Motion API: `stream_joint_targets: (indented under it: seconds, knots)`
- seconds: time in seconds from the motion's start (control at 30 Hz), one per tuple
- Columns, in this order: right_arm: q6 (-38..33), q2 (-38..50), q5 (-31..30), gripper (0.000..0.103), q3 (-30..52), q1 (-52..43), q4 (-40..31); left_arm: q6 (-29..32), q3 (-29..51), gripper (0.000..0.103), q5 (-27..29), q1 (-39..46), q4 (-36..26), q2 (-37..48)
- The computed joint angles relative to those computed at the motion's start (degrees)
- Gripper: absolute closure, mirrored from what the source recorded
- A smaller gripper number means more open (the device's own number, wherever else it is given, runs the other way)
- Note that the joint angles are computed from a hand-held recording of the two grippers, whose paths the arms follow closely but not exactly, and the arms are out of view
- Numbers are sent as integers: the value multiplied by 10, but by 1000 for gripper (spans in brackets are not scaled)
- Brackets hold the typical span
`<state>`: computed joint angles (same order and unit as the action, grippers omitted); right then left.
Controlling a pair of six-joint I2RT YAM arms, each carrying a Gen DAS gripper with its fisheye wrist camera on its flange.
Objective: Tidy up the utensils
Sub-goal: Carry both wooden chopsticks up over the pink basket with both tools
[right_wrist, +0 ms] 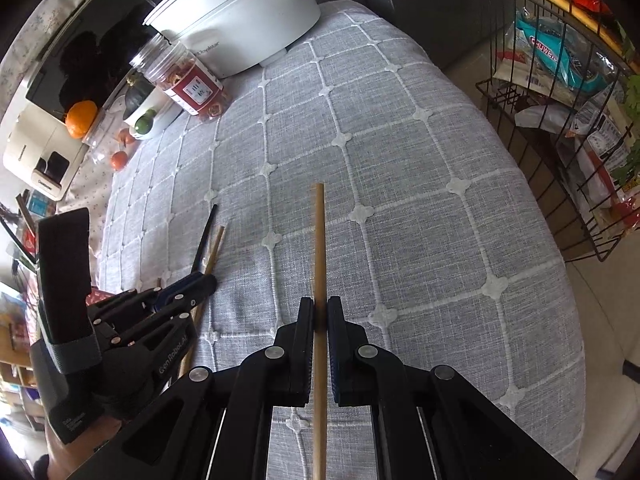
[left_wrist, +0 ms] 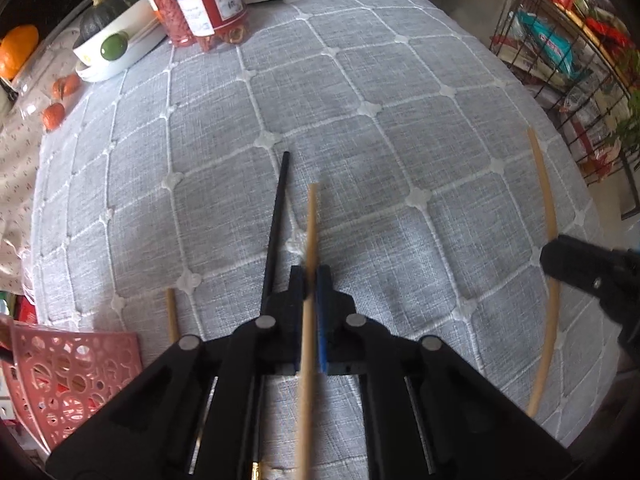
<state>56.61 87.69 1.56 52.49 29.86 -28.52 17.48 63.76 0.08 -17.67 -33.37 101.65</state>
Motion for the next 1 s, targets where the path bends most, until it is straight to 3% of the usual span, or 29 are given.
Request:
stream_joint_targets:
  seconds: [0.13,0.3,0.63,0.73,1.0]
  knots:
    - [10,-20,33,96,5,13,-19,14,-50,96,24,2,18,-67]
    - [23,-49,89,96,25,53,-52,53,-94,96,91,42,2,-185]
    - [61,-88,221,96,102,171,-132,188,-97,96,275,219,-126,-370]
    - [69,-82,264,96,135,204,-156,227,-89,96,344,290,-160,-383]
    - [53,-55,331,96,207,260,-179,287,-29,96,457,389,-239,-361]
